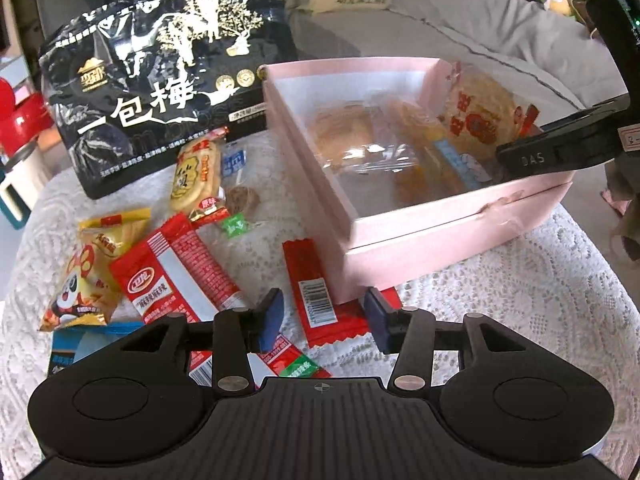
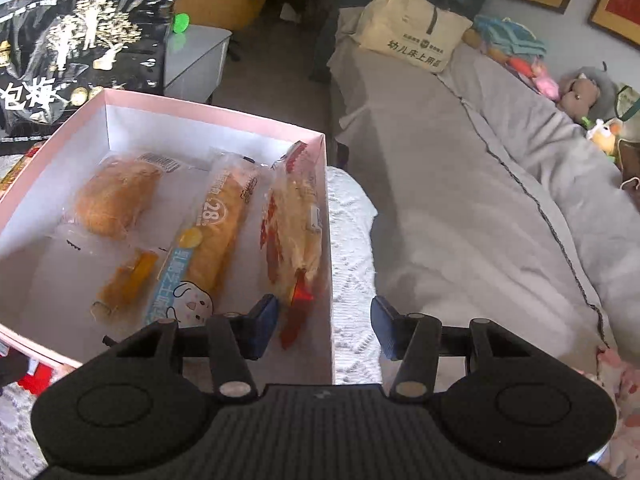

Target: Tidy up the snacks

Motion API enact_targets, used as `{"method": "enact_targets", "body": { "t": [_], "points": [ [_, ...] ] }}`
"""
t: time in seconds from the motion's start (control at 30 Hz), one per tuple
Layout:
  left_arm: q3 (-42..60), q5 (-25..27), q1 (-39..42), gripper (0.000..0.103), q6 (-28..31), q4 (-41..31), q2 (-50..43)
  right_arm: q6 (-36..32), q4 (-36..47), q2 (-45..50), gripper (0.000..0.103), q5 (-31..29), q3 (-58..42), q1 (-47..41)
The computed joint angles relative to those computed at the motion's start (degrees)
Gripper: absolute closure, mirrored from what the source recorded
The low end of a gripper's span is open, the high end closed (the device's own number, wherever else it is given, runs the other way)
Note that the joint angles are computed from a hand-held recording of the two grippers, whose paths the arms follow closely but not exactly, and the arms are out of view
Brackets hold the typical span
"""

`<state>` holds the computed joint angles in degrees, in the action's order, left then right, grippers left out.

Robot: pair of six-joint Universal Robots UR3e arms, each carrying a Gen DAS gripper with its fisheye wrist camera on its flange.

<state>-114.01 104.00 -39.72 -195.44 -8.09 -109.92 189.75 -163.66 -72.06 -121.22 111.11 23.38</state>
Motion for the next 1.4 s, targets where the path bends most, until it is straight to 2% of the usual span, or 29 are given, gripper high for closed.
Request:
{"method": "enact_targets", "body": {
  "t": [0.1,0.23,0.3,0.37,0.43,0.53,0.6,0.7,0.87,0.97,1.07,1.17,1.4],
  "points": [
    [0.65,0.61,-0.15,0.052,0.30,-0.42,-0.30,0.32,-0.67,0.74,0.053,-2.80,0.61,-0.27],
    [0.00,1.86,0.17,0.053,1.37,-0.27,0.22,0.67,-1.56,-0.11,0.054,-3.39,2.47,-2.16],
    [-0.64,3.81,0.24,0.059,2.38,-0.02,0.72,-0.01,-2.93,-1.69,0.054,-2.15,4.87,-3.14],
    [-2.10,4.88,1.00,0.077,3.06,0.46,1.77,-0.23,-4.21,-3.03,0.056,-0.68,6.75,-3.82],
    [-4.86,2.43,3.06,0.077,3.07,2.03,3.87,-0.83,-5.08,-4.13,0.058,1.17,7.87,-4.77],
    [-9.46,-5.32,6.57,0.075,5.58,8.44,6.23,-1.61,-6.39,-4.68,0.058,4.06,8.81,-5.31],
    [-9.79,-8.99,7.71,0.074,7.06,10.23,6.27,-1.12,-5.65,-3.86,0.058,2.76,7.62,-4.28],
    [-5.64,-8.35,7.19,0.072,6.68,11.67,2.64,-1.28,-5.35,-3.92,0.058,2.89,7.45,-4.17],
    [5.46,-9.76,8.15,0.074,11.98,7.24,-5.34,-1.49,-5.77,-4.56,0.058,3.59,8.26,-4.32],
    [7.42,-14.44,10.38,0.075,16.37,3.49,-6.85,-2.67,-6.53,-5.98,0.058,5.43,9.63,-5.24],
    [3.63,-17.39,11.72,0.080,20.37,3.76,-4.01,-3.63,-7.44,-6.49,0.058,6.52,10.37,-5.47],
    [-3.19,-19.63,13.18,0.081,24.03,2.18,2.30,-4.09,-6.94,-6.59,0.058,7.58,9.90,-5.08],
    [-17.81,-24.18,18.59,0.082,24.56,2.53,15.74,-3.40,-4.19,-4.07,0.058,7.66,5.18,-1.02]
  ]
}}
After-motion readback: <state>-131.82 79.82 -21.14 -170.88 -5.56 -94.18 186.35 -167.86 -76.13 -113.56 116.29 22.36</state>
